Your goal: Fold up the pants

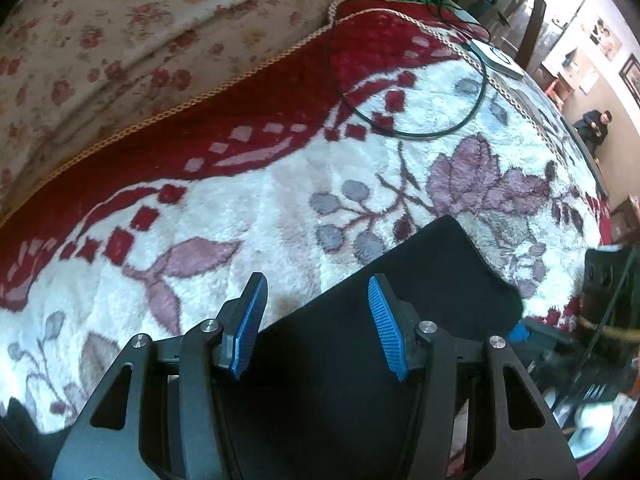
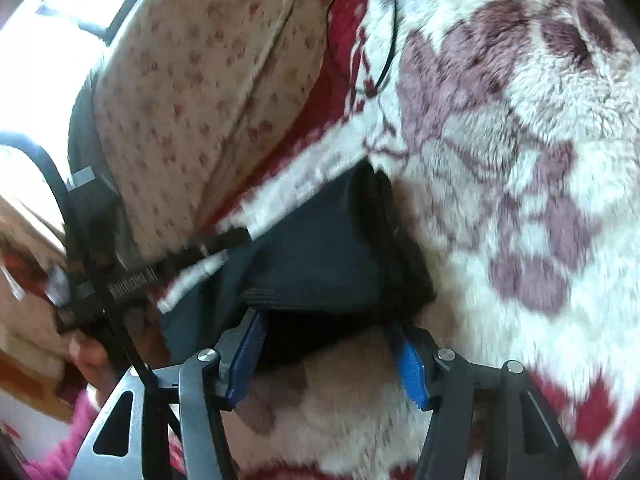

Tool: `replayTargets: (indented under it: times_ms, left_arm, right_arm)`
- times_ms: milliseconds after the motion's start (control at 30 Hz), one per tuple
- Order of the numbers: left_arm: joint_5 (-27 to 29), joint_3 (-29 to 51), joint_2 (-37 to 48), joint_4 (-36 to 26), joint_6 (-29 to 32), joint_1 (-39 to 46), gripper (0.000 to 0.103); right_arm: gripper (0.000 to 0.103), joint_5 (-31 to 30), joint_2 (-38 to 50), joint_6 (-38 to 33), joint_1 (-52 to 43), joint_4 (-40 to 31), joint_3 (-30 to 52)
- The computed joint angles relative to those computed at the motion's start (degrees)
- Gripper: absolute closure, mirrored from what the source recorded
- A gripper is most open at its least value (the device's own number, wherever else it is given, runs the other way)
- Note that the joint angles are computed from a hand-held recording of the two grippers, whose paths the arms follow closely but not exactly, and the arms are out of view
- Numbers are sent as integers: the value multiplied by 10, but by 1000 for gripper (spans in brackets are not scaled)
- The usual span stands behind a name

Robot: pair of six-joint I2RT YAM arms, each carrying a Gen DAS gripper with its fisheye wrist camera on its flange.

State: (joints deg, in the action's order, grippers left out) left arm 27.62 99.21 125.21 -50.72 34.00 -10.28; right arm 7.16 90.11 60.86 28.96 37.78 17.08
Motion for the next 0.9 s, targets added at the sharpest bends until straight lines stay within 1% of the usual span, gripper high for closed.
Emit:
replayTargets:
  times_ms: [100,267,300,333,400,467,533,567,633,700,767,800,833,867,900]
  left_arm:
    - [8,24,20,-21,24,-6,50]
    - [34,110,85,-117,93,-13,50]
    - [39,126,96,-136,111,-14,46]
    - [46,138,104,-151,127,-15,37]
    - [56,165,123,-191,165,-16,26]
    - [44,143,111,-175,188,-23,23]
    - [28,109,92,-146,208,-30,20]
    - [23,102,89,-143,220,-34,18]
    - [19,115,97,-157,229,-37,13]
    - [20,151,120,-189,237,-38,11]
    - [17,176,133,-211,242,-39,11]
    - [14,176,133,-210,238,-41,11]
    - [11,153,119,-187,228,-43,13]
    - [10,135,108,-162,221,-44,25]
    - [18,114,95,-140,213,-42,40]
  right_arm:
    - [45,14,16,8,-4,83,-28]
    - [45,-2,14,-5,-6,104,-40]
    - [45,-12,16,-7,-9,115,-45]
    - [44,-17,16,-7,-10,122,-48]
    - [41,-25,19,-12,-12,143,-57]
    - [37,-30,29,-14,-12,164,-59]
    - [37,-36,42,-9,-15,188,-65]
    - [37,-39,48,-4,-19,193,-64]
    - [37,-38,59,0,-23,207,-64]
    - [41,-28,78,-2,-20,235,-65]
    - [59,-25,93,-7,-20,245,-63]
    - [63,-35,115,-2,-26,282,-69]
    - [71,-44,134,3,-29,318,-74]
    - [77,-53,143,2,-33,328,-73]
    - [79,-52,141,-1,-31,323,-72]
